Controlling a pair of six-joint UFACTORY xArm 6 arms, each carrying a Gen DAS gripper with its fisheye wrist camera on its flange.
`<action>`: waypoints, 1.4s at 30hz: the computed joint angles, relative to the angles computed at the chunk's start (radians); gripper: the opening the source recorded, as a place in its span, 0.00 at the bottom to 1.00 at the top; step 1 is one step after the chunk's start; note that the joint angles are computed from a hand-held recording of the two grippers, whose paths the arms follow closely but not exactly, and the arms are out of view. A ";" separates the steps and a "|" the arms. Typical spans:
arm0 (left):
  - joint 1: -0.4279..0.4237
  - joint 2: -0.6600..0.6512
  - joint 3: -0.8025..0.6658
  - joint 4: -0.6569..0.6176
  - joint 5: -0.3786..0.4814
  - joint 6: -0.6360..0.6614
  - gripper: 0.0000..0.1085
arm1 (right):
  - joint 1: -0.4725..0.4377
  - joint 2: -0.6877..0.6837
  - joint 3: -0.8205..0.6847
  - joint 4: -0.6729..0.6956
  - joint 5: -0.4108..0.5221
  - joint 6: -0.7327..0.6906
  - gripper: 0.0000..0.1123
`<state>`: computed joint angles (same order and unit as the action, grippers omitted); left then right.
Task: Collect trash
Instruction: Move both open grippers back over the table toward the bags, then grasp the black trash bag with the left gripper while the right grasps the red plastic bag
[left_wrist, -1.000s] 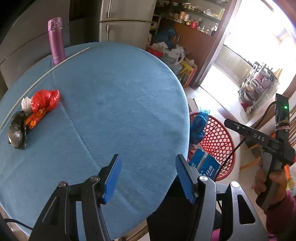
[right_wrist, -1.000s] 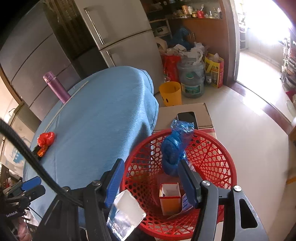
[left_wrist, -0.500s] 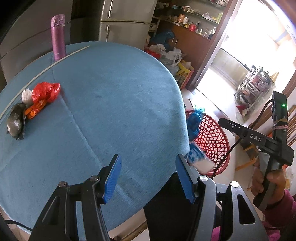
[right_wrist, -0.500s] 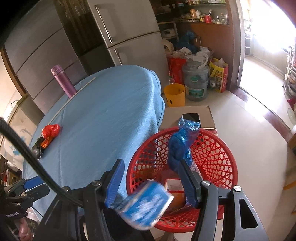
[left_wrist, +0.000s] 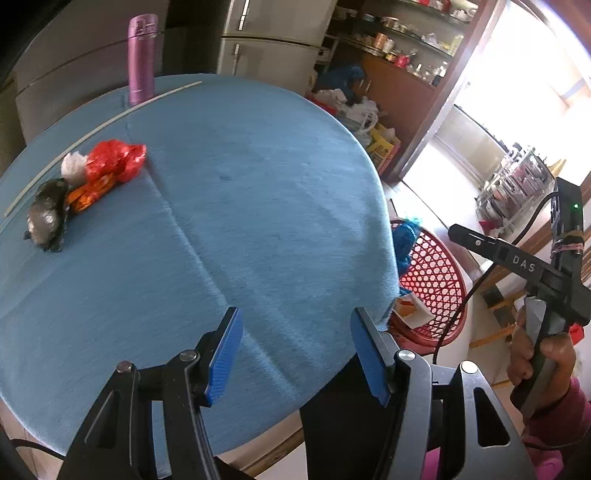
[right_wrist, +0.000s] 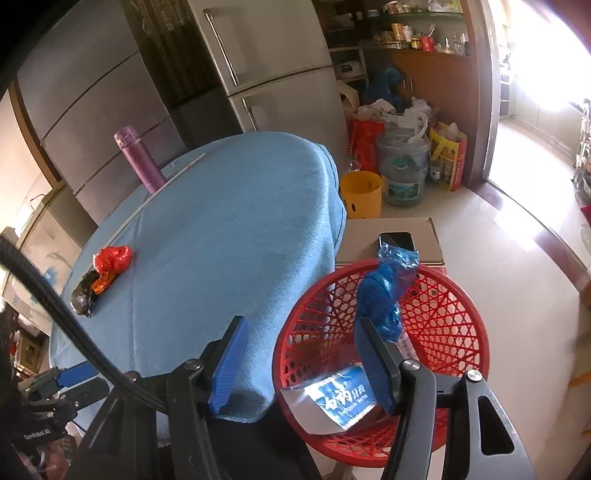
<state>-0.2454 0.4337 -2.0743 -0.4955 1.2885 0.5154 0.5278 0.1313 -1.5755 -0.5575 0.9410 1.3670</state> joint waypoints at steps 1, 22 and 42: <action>0.005 -0.003 0.007 0.000 -0.002 -0.005 0.56 | 0.000 0.001 -0.003 -0.002 -0.003 0.000 0.57; 0.069 -0.075 0.119 0.039 -0.076 -0.033 0.56 | -0.008 0.018 0.085 0.306 0.052 -0.228 0.59; 0.182 0.243 -0.337 0.142 -0.024 -0.228 0.58 | -0.057 0.188 -0.209 0.258 -0.060 -0.252 0.59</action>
<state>-0.0636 0.6765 -2.4109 -0.3531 1.2645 0.2875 0.4711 0.3196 -1.7848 -0.2998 0.8808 1.1150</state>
